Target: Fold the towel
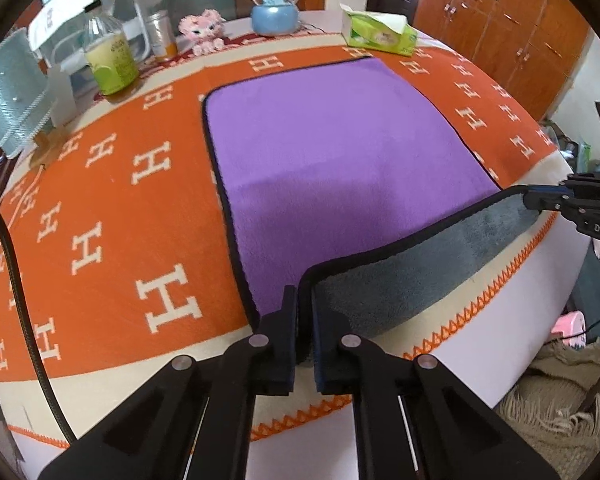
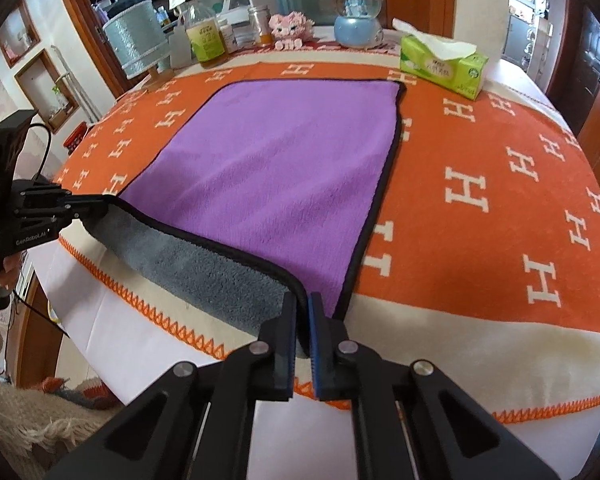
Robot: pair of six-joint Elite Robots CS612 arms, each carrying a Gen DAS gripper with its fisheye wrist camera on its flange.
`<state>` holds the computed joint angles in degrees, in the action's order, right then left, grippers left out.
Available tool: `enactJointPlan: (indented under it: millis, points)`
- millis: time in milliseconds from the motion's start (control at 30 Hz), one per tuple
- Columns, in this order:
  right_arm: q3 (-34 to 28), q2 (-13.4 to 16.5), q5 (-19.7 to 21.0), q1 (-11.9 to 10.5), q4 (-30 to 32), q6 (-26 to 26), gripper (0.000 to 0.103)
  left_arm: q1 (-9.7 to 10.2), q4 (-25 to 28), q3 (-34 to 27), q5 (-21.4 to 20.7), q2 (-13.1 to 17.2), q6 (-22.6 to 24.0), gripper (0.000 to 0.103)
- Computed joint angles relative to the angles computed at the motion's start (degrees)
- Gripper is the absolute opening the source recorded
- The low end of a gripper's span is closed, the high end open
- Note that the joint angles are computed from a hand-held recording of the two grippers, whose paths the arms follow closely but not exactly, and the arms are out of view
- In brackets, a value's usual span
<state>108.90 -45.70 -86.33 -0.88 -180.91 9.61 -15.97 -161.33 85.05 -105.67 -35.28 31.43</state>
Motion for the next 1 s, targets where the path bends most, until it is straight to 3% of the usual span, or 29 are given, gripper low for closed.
enactJointPlan:
  millis: [267,500,1000]
  points:
    - [-1.5,-0.5,-4.2,0.3,-2.2,0.8,0.005,-0.48,-6.3,-0.4,1.8,-0.2,-3.8,0.004]
    - [-5.7,0.2,-8.7,0.2,-3.1,0.1,0.005,-1.4,-8.9,-4.4,3.9,1.2,-7.6,0.004]
    - [-18.6,5.5,-14.7,-1.6,2.0,1.6,0.005,-3.75,-7.7,-20.1,9.1,8.3,-14.8,0.004]
